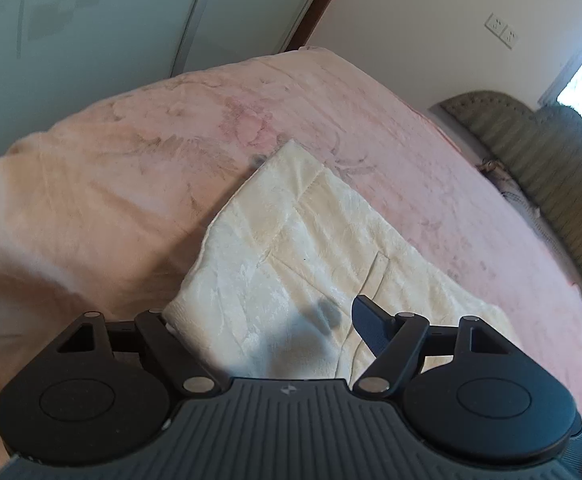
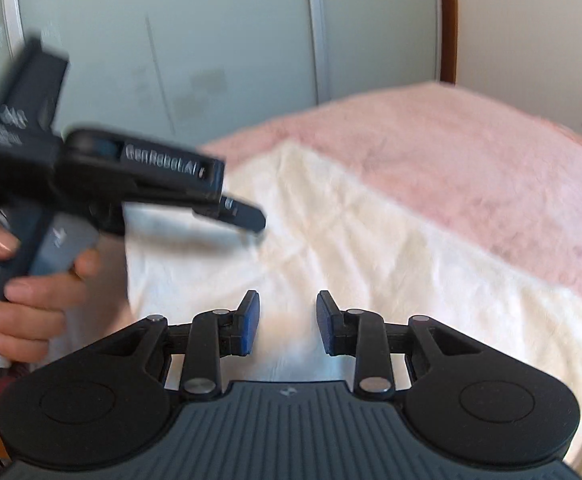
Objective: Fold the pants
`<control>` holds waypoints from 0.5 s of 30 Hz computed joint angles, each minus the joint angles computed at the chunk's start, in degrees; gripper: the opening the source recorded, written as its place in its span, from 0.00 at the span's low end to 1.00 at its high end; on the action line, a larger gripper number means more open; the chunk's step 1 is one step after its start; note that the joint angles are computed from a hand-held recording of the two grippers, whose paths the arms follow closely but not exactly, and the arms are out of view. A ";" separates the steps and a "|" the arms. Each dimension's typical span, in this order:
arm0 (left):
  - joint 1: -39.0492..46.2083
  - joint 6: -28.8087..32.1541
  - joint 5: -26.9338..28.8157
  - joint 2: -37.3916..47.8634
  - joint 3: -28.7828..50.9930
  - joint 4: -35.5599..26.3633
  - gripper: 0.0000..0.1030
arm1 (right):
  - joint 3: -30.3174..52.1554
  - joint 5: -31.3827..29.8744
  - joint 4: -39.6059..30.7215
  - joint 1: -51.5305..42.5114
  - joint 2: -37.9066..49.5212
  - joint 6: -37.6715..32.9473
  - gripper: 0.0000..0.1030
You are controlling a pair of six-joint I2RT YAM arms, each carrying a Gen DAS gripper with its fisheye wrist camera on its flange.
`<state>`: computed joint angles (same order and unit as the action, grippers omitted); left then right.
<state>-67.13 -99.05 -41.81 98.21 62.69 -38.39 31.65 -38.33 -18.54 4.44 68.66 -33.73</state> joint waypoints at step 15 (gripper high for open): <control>0.23 0.28 -0.22 2.65 3.28 -4.70 0.62 | -1.82 -0.40 3.49 -0.63 -0.37 1.80 0.32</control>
